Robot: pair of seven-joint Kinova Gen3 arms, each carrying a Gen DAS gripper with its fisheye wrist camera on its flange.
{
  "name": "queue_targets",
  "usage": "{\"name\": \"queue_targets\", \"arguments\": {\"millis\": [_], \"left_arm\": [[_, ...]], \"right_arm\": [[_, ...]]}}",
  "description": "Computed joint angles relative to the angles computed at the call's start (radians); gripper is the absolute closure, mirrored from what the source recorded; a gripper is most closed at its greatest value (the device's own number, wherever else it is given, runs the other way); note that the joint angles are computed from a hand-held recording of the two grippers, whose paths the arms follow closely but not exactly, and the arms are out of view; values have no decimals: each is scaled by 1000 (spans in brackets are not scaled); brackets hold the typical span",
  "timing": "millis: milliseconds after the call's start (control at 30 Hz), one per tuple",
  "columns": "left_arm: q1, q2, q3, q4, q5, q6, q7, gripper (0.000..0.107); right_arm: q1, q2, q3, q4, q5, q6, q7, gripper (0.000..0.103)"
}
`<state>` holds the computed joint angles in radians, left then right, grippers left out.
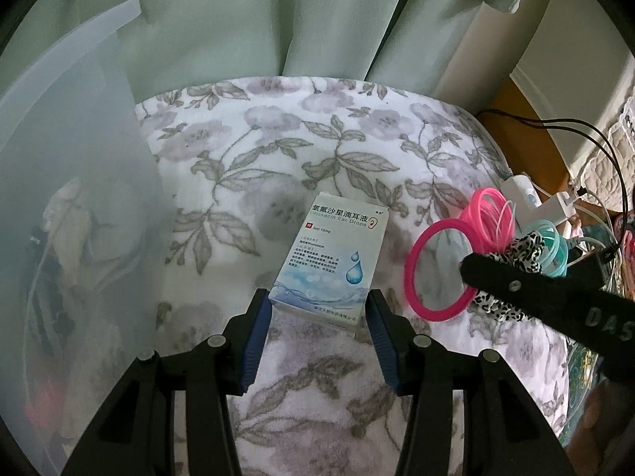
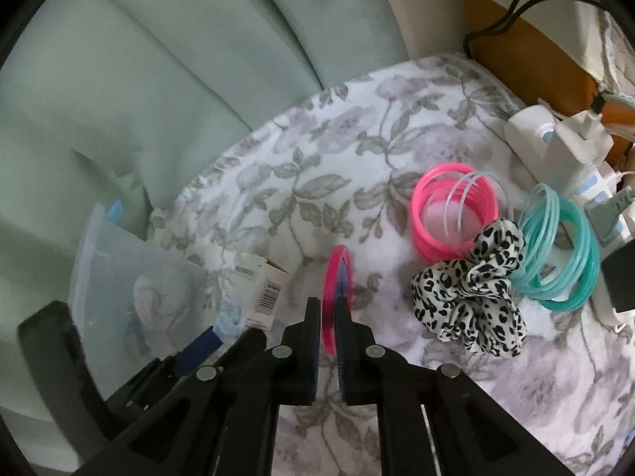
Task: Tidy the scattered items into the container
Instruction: 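Close the left tool on the ear-drop box while the right tool grasps the pink mirror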
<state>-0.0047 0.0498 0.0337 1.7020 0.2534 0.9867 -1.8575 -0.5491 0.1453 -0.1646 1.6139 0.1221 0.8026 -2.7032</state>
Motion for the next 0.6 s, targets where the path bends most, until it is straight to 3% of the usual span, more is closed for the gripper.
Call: {"name": "queue_targets", "arguments": {"millis": [600], "left_arm": [[-16, -48, -14, 7, 27, 18, -23, 57]], "right_arm": [[-39, -31, -8, 12, 87, 9, -102, 96]]}}
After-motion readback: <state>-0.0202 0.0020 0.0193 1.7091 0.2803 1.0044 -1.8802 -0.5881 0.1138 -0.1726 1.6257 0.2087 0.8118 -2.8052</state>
